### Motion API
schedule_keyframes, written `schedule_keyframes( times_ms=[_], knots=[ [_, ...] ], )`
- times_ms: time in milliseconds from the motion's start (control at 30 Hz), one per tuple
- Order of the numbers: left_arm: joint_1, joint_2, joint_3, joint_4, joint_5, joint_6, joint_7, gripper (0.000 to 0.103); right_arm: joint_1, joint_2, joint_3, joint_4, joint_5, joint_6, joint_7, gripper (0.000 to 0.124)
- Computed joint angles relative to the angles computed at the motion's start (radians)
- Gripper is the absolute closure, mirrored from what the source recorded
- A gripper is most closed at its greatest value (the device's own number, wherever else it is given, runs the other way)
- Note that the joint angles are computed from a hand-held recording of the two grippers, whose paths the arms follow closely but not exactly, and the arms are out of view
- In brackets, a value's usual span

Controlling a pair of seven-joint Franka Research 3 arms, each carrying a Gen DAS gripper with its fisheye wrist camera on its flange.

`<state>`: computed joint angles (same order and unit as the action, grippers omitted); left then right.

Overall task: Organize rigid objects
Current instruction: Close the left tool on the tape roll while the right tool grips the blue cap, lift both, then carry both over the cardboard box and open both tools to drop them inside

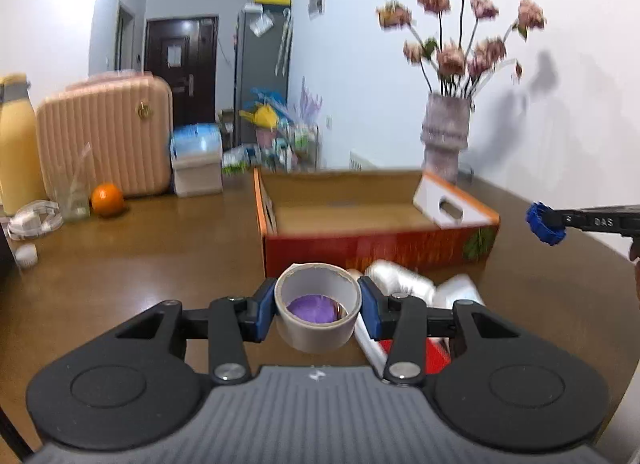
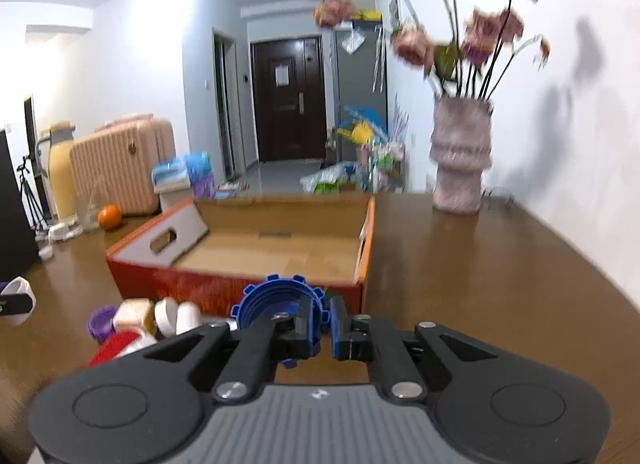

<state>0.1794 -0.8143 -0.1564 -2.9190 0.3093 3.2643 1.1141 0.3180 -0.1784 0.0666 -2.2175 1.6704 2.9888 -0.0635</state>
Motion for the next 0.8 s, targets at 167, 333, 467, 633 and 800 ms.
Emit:
schedule_keyframes(
  times_ms=[167,333,467,633,800],
  knots=[
    [0.047,0.058,-0.031,0.092,-0.01,0.05,-0.007,0.06,-0.003,-0.019,-0.011,0.045,-0.079,-0.013,0.064,0.116],
    [0.079,0.181,-0.036,0.214,-0.021,0.075,-0.006,0.06,0.001,0.054,-0.022,0.155,-0.273,-0.04,0.259,0.116],
    [0.142,0.304,-0.079,0.321,-0.031,0.095,-0.002,0.06,0.0,0.148,-0.016,0.266,-0.394,-0.053,0.383,0.116],
    [0.293,0.516,-0.215,0.532,-0.049,0.026,-0.012,0.059,-0.022,0.34,0.002,0.47,-0.685,-0.105,0.693,0.116],
    [0.602,0.755,-0.508,0.793,0.184,-0.138,-0.198,0.06,0.017,0.583,-0.056,0.751,-1.031,-0.208,1.051,0.116]
  ],
)
